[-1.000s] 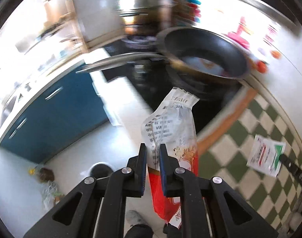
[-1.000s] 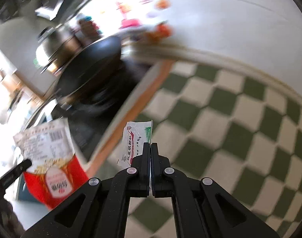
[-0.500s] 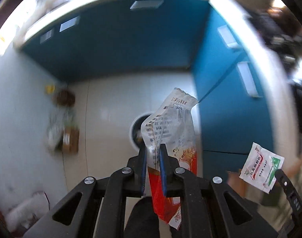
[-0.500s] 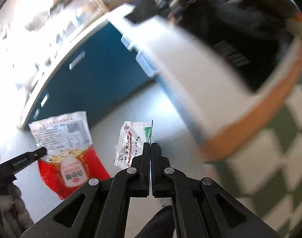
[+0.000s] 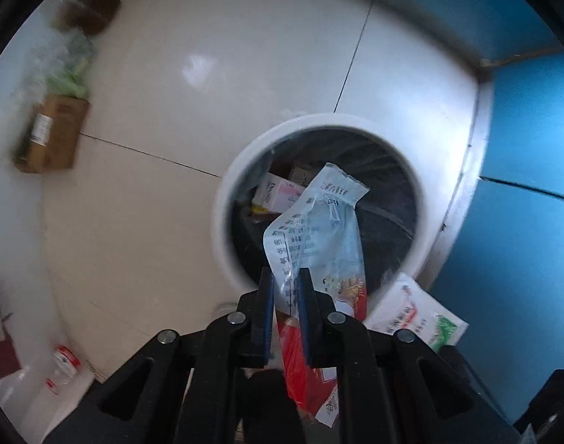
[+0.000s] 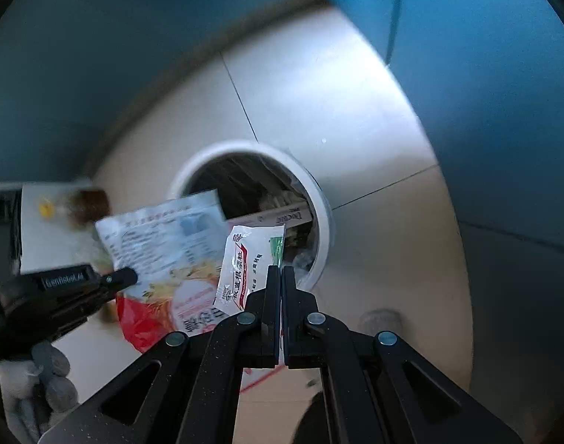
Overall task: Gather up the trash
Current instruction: 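Carry snack bag and sachet to the white bin and open both tools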
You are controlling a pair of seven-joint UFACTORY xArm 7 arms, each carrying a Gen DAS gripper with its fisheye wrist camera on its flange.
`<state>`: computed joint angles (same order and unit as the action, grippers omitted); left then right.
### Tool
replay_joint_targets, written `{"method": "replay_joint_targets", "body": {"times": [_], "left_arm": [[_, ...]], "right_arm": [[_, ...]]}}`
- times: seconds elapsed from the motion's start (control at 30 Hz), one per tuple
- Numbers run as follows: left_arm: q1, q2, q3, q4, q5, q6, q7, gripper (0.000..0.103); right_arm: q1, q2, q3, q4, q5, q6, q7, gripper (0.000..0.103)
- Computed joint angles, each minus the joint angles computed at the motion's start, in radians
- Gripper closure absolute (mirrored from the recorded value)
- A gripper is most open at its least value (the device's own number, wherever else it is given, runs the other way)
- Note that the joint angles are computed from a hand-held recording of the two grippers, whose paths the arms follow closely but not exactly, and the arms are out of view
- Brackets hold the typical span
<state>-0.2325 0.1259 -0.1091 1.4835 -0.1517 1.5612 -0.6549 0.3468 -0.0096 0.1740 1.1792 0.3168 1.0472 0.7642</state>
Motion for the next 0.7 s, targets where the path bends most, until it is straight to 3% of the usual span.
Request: {"method": "replay_joint_targets", "body": {"times": [0.13,0.17,0.27,0.33,0.37,0.4,0.43,0.47,0.5,0.53,0.6,0.7], "left_arm": [[0.001,0.068,0.001,-0.059,0.002,-0.112,0.038,0.091],[0.000,0.084,0.000,-0.058,0.003,-0.118,0.045,0.086],[-0.010,0.116,-0.004,-0.031,0.031,-0.092,0.073,0.086],[-0.029,0.124,-0.007,-0.001,0.071,-0.085,0.068,0.077],[-0.039,0.113,-0.006,-0.001,0.106,-0.076,0.065,0.059],[-0.043,0.097,-0.004,-0.009,0.124,-0.072,0.062,0.036],[-0.044,0.077,-0.001,-0.025,0.142,-0.078,0.062,0.026],[-0.048,0.057,0.000,-0.032,0.166,-0.077,0.057,0.016],[-0.050,0.044,-0.001,-0.034,0.181,-0.072,0.054,0.013],[-0.050,0.031,-0.001,-0.038,0.190,-0.067,0.055,0.011],[-0.045,-0.006,0.000,-0.055,0.207,-0.055,0.062,0.000],[-0.048,-0.026,-0.005,-0.036,0.258,-0.030,0.061,0.000]], "right_arm": [[-0.001,0.139,0.002,-0.006,0.014,-0.088,-0.093,0.103],[-0.007,0.170,-0.001,0.009,0.012,-0.090,-0.120,0.103],[-0.029,0.248,0.000,0.059,0.039,-0.071,-0.191,0.102],[-0.027,0.284,0.001,0.099,0.014,-0.049,-0.206,0.101],[-0.030,0.291,0.003,0.113,0.015,-0.040,-0.219,0.099],[-0.032,0.284,0.002,0.108,0.014,-0.037,-0.225,0.096],[-0.028,0.290,0.001,0.127,0.000,-0.024,-0.222,0.081],[-0.025,0.290,-0.001,0.141,-0.015,-0.012,-0.217,0.058],[-0.026,0.282,-0.003,0.145,-0.023,-0.003,-0.216,0.045],[-0.023,0.276,-0.004,0.152,-0.030,0.005,-0.209,0.026],[-0.018,0.263,-0.005,0.174,-0.050,0.034,-0.198,0.020],[0.000,0.245,-0.004,0.214,-0.102,0.100,-0.175,0.013]]}}
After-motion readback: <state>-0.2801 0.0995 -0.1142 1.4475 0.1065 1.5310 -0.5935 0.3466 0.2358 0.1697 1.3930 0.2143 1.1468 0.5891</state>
